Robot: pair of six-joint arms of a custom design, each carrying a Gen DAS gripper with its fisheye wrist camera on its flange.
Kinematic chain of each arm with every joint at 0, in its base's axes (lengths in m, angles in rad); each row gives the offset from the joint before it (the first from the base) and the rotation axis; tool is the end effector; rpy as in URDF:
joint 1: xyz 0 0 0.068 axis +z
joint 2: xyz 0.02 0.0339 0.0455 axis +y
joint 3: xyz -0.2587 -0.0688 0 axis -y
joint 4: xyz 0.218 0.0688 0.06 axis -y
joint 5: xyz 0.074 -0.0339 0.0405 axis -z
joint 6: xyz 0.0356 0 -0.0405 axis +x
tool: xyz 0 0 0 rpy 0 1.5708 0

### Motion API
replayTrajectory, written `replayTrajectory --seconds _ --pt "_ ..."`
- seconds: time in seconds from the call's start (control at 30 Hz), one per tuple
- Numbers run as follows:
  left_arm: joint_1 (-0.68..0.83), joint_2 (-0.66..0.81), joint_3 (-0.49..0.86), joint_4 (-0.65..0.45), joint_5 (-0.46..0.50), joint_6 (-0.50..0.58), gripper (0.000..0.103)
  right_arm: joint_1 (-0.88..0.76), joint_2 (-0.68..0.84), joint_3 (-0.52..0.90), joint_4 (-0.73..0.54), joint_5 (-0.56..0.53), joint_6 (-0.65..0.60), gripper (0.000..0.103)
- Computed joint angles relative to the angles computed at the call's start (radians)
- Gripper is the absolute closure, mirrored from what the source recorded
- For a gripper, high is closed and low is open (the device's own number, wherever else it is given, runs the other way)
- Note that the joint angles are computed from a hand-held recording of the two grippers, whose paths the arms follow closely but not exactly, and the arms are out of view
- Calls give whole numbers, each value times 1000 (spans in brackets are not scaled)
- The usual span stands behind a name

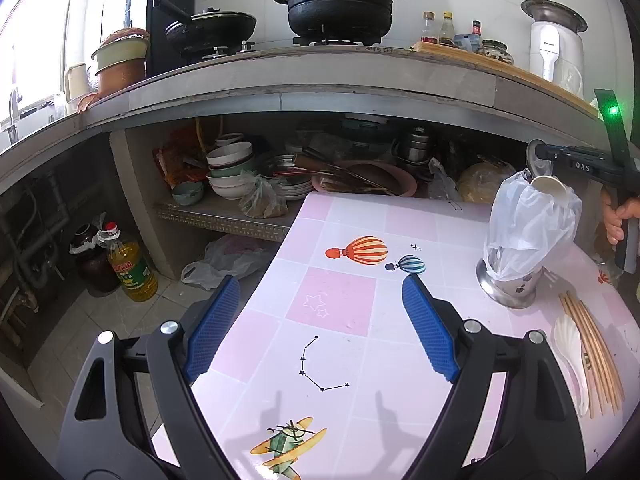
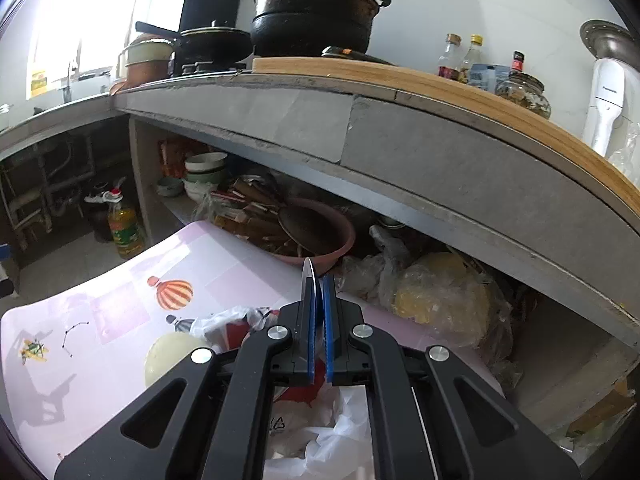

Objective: Organize utensils
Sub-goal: 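Lower the spoons into the bagged holder and open the right tool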

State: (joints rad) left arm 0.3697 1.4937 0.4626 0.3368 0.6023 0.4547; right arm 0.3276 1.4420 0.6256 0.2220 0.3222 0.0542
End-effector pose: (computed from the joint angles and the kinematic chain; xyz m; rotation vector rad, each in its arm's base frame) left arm 0.2339 0.0690 0.1491 0.3966 2.0958 -0.2044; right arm 0.2584 0.0759 0.1919 -0.1079 2.1306 -0.1250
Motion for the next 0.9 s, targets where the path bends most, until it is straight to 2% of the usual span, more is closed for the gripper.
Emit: replayTrajectory --seconds 0.43,0.9 --pt "-1 -5 -7 -2 2 -6 23 53 29 16 -75 -29 -49 98" --pt "2 0 -6 -3 7 -10 23 8 6 42 -148 -128 7 96"
